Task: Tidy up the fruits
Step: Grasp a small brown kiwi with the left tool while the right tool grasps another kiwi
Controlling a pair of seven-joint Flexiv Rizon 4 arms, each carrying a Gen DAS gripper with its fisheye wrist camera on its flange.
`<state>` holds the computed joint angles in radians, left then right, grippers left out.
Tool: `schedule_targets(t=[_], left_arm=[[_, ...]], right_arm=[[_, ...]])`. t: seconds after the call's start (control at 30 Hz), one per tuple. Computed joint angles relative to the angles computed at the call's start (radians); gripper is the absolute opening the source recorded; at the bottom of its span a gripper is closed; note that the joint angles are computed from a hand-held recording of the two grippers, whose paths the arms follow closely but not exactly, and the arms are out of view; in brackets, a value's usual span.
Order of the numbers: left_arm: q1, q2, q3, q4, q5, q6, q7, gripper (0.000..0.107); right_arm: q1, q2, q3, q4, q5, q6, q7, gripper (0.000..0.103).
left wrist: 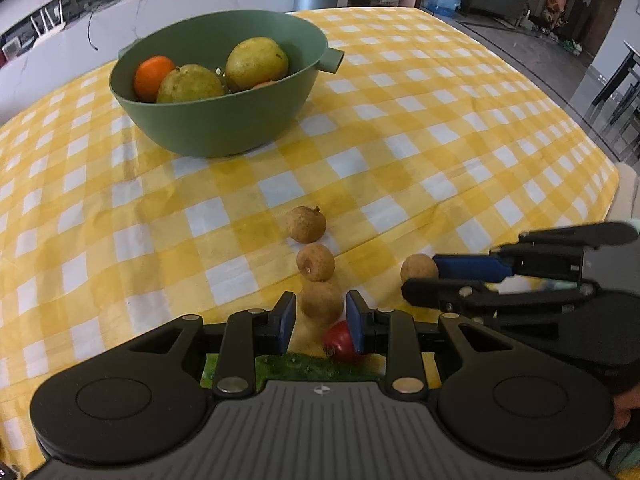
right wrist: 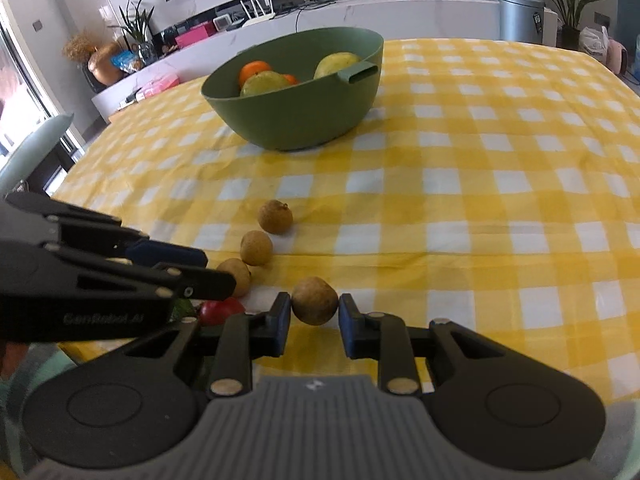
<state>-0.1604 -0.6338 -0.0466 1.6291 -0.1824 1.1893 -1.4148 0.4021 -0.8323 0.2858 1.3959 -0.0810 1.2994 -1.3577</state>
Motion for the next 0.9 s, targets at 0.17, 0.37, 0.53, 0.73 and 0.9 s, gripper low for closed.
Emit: schedule_targets(t=[0.17, 0.37, 0.53, 0.73, 0.9], left_arm=[[0.0, -0.02, 0.003, -0.03, -0.01, -0.033, -0.016, 0.034], [0.006, -0.03, -0.004, -0.037, -0.015, -0.043, -0.026, 0.032], [0.014, -0.03, -0.017, -0.026, -0.028, -0.021, -0.019, 0.029], [0.012, -0.017, -0.019, 0.001, -0.031, 0.025, -0.02, 0.028], [0.009, 0.001, -0.02, 0.022, -0.032, 0.066, -0.023, 0.028]], right_arm=[[-0.009, -0.012, 0.015, -0.022, 0.011, -0.031, -0.013, 0.022], [-0.004, -0.017, 0.01, -0.031, 0.021, -0.038, -0.019, 0.022], [-0.005, -0.017, 0.013, -0.035, 0.03, -0.043, -0.022, 0.022], [-0.001, -0.018, 0.007, -0.035, 0.032, -0.038, -0.022, 0.022], [-0.004, -0.011, 0.009, -0.02, 0.033, -0.003, -0.026, 0.022]])
